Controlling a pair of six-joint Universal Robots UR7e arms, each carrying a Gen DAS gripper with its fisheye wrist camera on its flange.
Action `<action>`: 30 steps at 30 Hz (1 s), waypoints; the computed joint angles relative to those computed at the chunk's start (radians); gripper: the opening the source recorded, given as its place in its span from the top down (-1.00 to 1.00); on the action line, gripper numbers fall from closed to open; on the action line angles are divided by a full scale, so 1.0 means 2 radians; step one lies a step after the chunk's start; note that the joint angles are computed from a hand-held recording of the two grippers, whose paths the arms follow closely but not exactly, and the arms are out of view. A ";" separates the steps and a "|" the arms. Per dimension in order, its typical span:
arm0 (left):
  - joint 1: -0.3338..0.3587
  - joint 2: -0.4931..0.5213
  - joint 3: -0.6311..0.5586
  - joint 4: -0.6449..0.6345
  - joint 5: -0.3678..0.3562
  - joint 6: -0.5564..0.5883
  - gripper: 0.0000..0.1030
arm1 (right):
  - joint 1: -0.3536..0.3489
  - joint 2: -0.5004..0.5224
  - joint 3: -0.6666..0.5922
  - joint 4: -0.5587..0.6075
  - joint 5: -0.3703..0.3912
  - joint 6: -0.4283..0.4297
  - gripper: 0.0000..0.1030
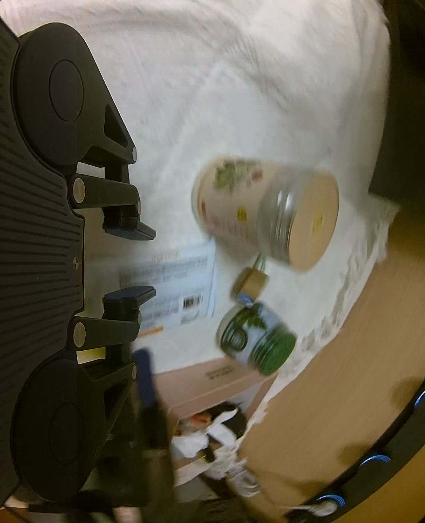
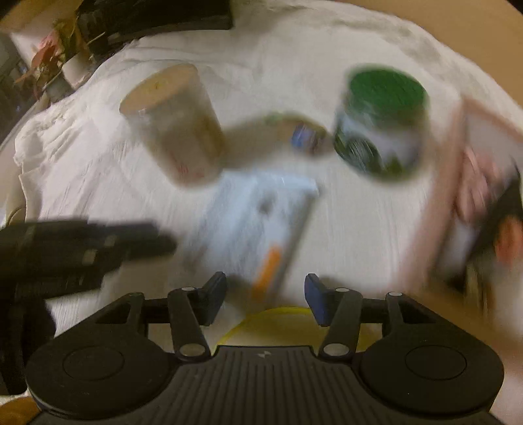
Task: Organize soft objects
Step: 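Lower the left tool onto the white wipes packet while the right tool approaches the yellow mesh pad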
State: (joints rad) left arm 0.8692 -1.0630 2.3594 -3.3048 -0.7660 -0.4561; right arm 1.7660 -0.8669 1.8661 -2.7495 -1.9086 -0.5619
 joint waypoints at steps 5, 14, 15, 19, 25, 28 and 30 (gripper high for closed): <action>-0.009 0.038 -0.037 0.019 0.002 0.018 0.34 | -0.018 -0.056 0.080 -0.082 -0.011 -0.020 -0.29; -0.042 0.130 -0.135 0.187 0.121 0.021 -0.04 | -0.066 -0.067 0.165 -0.333 -0.039 -0.078 -0.51; -0.042 0.134 -0.139 0.189 0.116 0.021 -0.39 | -0.072 -0.066 0.170 -0.352 -0.039 -0.084 -0.52; -0.038 0.143 -0.143 0.169 0.104 0.032 -0.70 | -0.098 -0.071 0.189 -0.388 -0.017 -0.092 -0.80; -0.042 0.125 -0.129 0.231 0.173 -0.063 -0.61 | -0.116 -0.065 0.212 -0.440 0.015 -0.115 -0.97; -0.026 0.116 -0.133 0.236 0.160 -0.085 -0.71 | -0.114 -0.063 0.208 -0.434 0.015 -0.116 -1.00; -0.015 0.117 -0.141 0.236 0.149 -0.093 -0.73 | -0.114 -0.062 0.207 -0.434 0.017 -0.117 -1.00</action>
